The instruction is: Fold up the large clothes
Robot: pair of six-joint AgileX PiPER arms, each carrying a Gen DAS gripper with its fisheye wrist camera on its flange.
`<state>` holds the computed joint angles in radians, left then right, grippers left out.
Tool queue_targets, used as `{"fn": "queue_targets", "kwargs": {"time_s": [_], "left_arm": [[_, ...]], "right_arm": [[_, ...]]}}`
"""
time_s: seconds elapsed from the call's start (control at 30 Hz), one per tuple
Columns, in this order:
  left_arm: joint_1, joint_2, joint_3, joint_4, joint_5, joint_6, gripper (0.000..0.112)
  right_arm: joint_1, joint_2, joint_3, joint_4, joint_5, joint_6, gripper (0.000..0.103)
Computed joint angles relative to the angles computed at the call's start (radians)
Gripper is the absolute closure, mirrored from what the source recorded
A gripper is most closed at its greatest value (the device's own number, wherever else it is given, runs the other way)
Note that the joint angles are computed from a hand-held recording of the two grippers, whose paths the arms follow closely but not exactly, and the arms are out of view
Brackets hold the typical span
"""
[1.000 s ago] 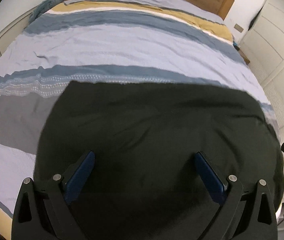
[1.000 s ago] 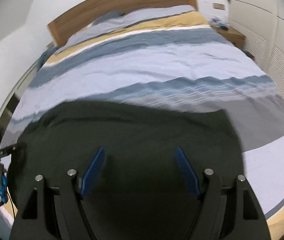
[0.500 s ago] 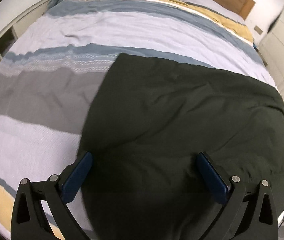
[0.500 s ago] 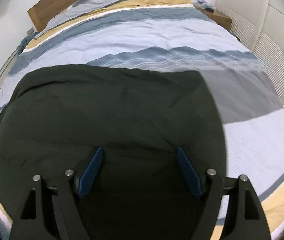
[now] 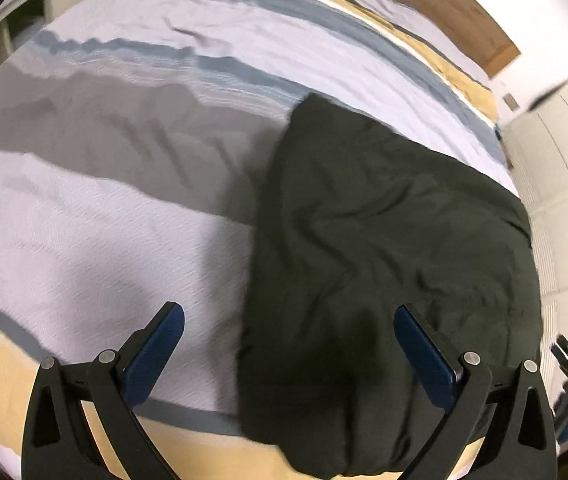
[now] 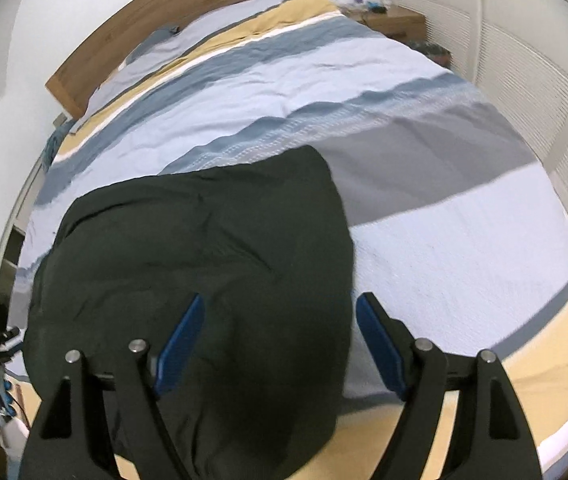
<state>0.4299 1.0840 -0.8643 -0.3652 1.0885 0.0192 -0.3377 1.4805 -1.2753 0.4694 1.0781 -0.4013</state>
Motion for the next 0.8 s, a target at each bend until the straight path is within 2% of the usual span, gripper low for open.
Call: {"fn": "queue_targets", "kwargs": {"time_s": [0.27, 0.37, 0.5, 0.8], "left_arm": [[0.181, -0.007, 0.052, -0.074, 0.049, 0.067, 0.01], [0.297, -0.01, 0.091, -0.196, 0.074, 0.194, 0.01], [0.36, 0.044, 0.123, -0.302, 0.089, 0.324, 0.01], [0.338, 0.259, 0.195, -0.566, 0.084, 0.599, 0.01]], "right_arm": [[-0.08, 0.013, 0.027, 0.05, 0.071, -0.051, 0.025], [-0.097, 0.031, 0.044, 0.072, 0.081, -0.075, 0.025], [-0.111, 0.065, 0.06, 0.118, 0.098, -0.113, 0.024], [-0.14, 0.203, 0.107, 0.272, 0.127, -0.262, 0.022]]}}
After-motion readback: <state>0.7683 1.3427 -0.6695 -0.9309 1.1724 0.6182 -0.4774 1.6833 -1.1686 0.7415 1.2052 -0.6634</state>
